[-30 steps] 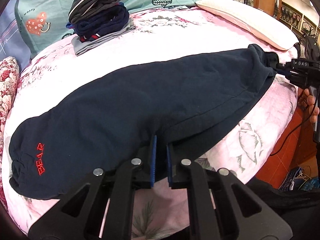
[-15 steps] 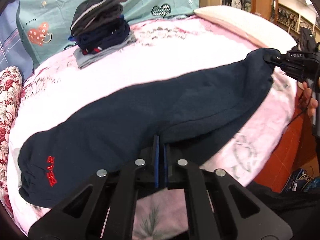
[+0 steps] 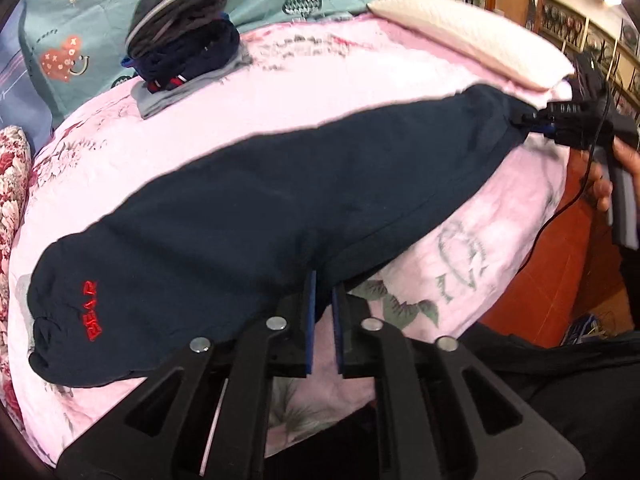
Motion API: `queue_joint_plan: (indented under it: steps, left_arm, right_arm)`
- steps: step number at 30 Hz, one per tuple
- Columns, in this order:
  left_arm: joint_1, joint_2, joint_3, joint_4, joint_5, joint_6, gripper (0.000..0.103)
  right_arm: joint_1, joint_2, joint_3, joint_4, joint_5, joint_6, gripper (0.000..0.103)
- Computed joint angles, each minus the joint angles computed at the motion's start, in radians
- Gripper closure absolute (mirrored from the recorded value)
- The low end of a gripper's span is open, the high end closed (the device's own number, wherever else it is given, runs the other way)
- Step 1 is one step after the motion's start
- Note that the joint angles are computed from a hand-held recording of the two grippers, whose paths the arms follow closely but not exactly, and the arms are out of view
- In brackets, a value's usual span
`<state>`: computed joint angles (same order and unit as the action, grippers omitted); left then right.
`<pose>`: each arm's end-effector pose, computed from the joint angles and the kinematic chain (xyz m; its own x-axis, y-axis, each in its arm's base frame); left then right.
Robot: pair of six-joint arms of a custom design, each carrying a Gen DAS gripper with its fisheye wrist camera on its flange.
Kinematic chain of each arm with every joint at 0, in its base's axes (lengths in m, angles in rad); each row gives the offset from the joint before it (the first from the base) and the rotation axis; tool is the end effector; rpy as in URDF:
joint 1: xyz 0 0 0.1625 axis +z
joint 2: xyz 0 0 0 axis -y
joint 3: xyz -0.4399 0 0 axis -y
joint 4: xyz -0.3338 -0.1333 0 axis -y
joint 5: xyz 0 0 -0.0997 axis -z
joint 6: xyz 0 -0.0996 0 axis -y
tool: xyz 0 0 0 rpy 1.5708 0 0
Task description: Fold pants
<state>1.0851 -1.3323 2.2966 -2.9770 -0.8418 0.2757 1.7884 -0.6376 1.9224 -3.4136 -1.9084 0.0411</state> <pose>-0.0177 -0.4612 0.2912 -0.6478 0.3102 -0.6958 0.6218 0.7430 -0.2476 0.2236 -0.5466 0.0772 -0.9659 0.0016 0.2590 -0.1436 0.8289 -0.5406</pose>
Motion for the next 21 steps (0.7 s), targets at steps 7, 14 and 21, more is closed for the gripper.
queue_joint_plan:
  steps: [7, 14, 21]
  left_arm:
    - [-0.05, -0.15, 0.0, 0.029, -0.05, -0.013, 0.065]
    - [0.037, -0.03, -0.054, -0.078, 0.13, 0.05, 0.063]
    - [0.255, 0.0, -0.236, 0.024, 0.211, -0.093, 0.075]
  right_arm:
    - [0.07, -0.019, -0.009, -0.129, -0.145, -0.1, 0.065]
    - [0.068, 0.043, -0.209, 0.103, -0.175, -0.169, 0.055]
    - [0.042, 0.128, -0.392, 0.428, -0.249, -0.175, 0.091]
